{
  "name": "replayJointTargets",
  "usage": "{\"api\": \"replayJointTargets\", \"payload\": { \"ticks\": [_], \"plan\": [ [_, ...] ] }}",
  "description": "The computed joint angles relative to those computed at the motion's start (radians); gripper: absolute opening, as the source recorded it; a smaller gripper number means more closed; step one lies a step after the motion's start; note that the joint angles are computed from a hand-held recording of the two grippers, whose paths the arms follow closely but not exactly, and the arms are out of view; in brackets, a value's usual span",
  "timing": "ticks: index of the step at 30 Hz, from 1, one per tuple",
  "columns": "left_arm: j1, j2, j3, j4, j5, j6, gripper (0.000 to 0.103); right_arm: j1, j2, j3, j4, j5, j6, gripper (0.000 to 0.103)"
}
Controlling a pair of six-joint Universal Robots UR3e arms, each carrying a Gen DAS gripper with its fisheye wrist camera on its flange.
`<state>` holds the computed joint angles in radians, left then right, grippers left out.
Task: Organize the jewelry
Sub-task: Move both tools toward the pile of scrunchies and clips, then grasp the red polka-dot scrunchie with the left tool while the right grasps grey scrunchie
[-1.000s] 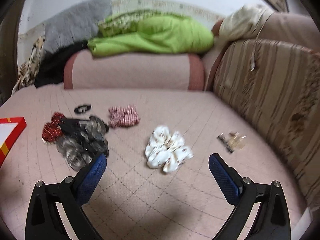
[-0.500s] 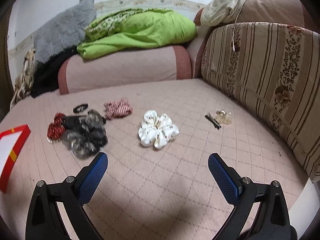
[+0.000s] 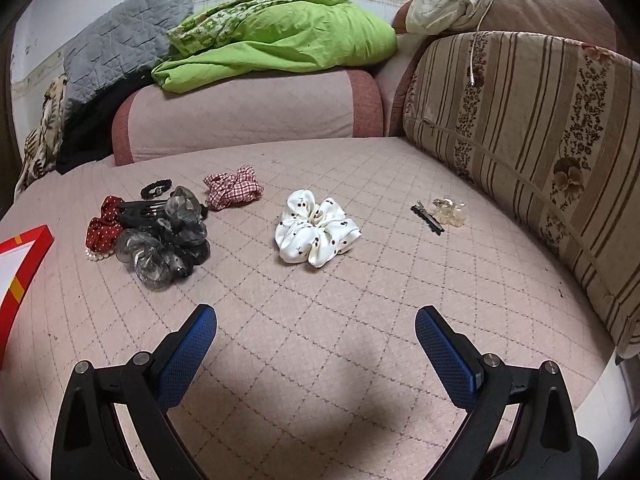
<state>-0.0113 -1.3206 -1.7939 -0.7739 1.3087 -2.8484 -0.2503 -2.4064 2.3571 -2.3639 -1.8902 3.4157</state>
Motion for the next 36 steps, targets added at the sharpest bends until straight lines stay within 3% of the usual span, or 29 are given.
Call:
{"api": "replayJointTargets", "payload": {
  "ticks": [22,27,32,36],
  "plan": [
    [-0.013,-0.06,0.033,-0.07,0.0,0.022,0.103,0.018,0.027,-0.012,-0.004,0.044,-0.029,0.1],
    [0.006,-0.112,0.113,-0.097,-0.017,0.041,0.102,-0.088,0.006,-0.065,0.077,0.229,-0.119,0.09],
    [0.009,-0.265,0.343,-0.241,-0.093,0.081,0.08,-0.189,0.069,-0.145,0.113,0.435,-0.203,0.078],
    [-0.055,-0.458,0.559,-0.304,-0.064,0.076,0.077,-0.269,0.176,-0.213,0.13,0.589,-0.213,0.067]
  ]
}}
